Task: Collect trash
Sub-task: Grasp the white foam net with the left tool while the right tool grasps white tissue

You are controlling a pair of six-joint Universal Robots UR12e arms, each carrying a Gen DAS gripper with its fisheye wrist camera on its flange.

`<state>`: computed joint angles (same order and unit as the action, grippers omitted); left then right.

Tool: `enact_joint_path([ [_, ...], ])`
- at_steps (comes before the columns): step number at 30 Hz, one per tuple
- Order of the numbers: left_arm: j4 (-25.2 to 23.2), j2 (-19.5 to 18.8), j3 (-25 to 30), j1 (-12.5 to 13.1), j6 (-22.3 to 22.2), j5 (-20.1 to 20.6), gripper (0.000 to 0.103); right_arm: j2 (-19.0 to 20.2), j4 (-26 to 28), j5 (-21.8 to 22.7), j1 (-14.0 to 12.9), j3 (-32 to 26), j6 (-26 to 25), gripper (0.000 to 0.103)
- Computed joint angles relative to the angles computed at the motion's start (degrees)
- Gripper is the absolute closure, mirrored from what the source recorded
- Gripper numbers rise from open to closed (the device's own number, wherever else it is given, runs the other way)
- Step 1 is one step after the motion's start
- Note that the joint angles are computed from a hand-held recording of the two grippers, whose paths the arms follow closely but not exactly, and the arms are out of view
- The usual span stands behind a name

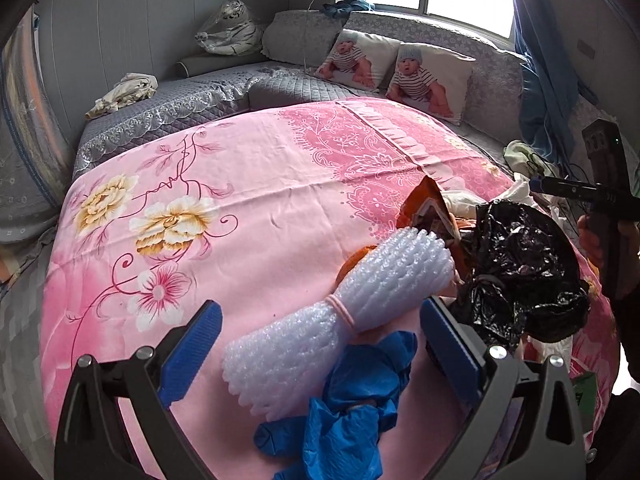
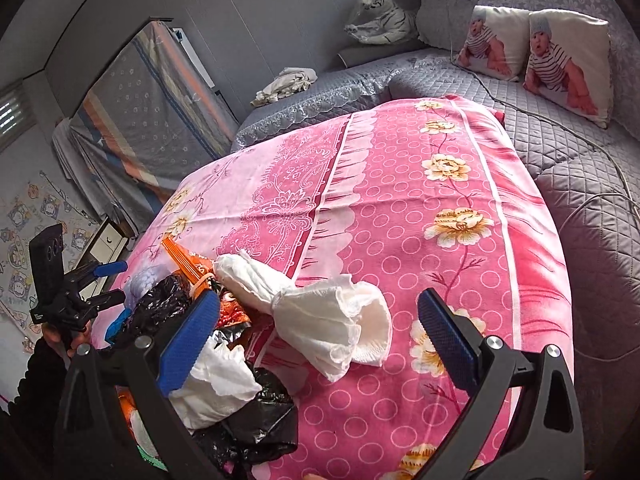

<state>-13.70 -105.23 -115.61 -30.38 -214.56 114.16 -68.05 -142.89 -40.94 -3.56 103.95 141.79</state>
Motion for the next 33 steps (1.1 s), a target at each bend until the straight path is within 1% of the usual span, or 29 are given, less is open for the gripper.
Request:
enact_joint_path([
  [2, 0.0, -0.8, 0.4, 0.1, 0.0, 0.1, 0.007, 0.4, 0.7, -0.2, 0.3, -0.4, 0.4, 0.008],
  [4, -0.1, -1.4, 0.4, 0.6, -0.8, -1.2, 0.007, 0.8, 1.1, -1.1, 0.6, -0.8, 0.8, 0.008],
  [6, 1.2, -1.8, 0.1, 0.8, -1.1, -2.2, 0.008, 1.1, 1.6, -1.8, 0.9, -1.1, 0.7, 0.008],
  [9, 2.3, -2.1, 0.1, 1.1, -1.1, -3.1, 0.017, 1.4, 3.2, -1.8, 1.0, -1.6, 0.8, 0.008],
  [11, 3.9, -2.1, -0.3, 1.3, -1.6, -4.1, 0.026, 1.6, 3.6, -1.8, 1.0, -1.7, 1.1, 0.01],
  [12, 4.7, -2.0, -0.5, 1.5, -1.6, -4.8, 0.028, 1.6, 3.7, -1.9, 0.9, -1.7, 1.0, 0.014],
  [13, 5.4, -1.9, -0.7, 1.5, -1.5, -5.2, 0.034, 1.6, 4.3, -1.9, 1.0, -1.8, 0.6, 0.019],
  [14, 5.3, -1.9, -0.7, 1.5, -1.4, -5.4, 0.039, 1.5, 4.6, -2.1, 1.0, -1.8, 0.2, 0.02],
  [15, 5.3, -1.8, -0.8, 1.5, -1.5, -5.4, 0.041, 1.5, 4.5, -2.5, 1.1, -1.8, 0.0, 0.022],
  [17, 5.7, -1.7, -1.0, 1.4, -1.7, -5.4, 0.047, 1.5, 4.8, -3.4, 1.3, -1.8, -0.6, 0.031],
  [19, 6.4, -1.6, -1.4, 1.4, -2.2, -5.2, 0.052, 1.5, 4.5, -4.3, 1.6, -1.8, -0.9, 0.044],
  [20, 6.5, -1.5, -1.5, 1.3, -2.8, -5.0, 0.054, 1.4, 4.5, -4.6, 1.6, -1.7, -1.1, 0.048],
  [21, 6.6, -1.5, -1.7, 1.2, -3.4, -4.6, 0.056, 1.5, 4.5, -4.8, 1.7, -1.7, -1.1, 0.057],
  [22, 6.8, -1.4, -1.8, 1.2, -4.2, -4.2, 0.06, 1.5, 4.5, -4.9, 1.7, -1.7, -1.1, 0.065],
  [23, 7.2, -1.3, -2.1, 1.2, -4.6, -4.3, 0.067, 1.5, 4.6, -5.1, 1.7, -1.8, -1.0, 0.068],
  [24, 6.9, -1.2, -2.1, 1.1, -5.1, -3.7, 0.069, 1.5, 4.5, -5.3, 1.7, -1.8, -0.9, 0.071],
  [27, 6.0, -1.1, -1.9, 0.7, -6.2, -2.1, 0.071, 1.5, 5.1, -5.3, 1.6, -2.0, -1.1, 0.081],
  [29, 5.8, -1.0, -2.0, 0.6, -7.0, -1.7, 0.072, 1.4, 4.9, -5.5, 1.6, -1.9, -1.1, 0.083],
  [33, 6.1, -0.8, -2.4, 0.5, -8.0, -1.4, 0.073, 1.4, 4.2, -5.9, 1.7, -1.8, -0.9, 0.091],
])
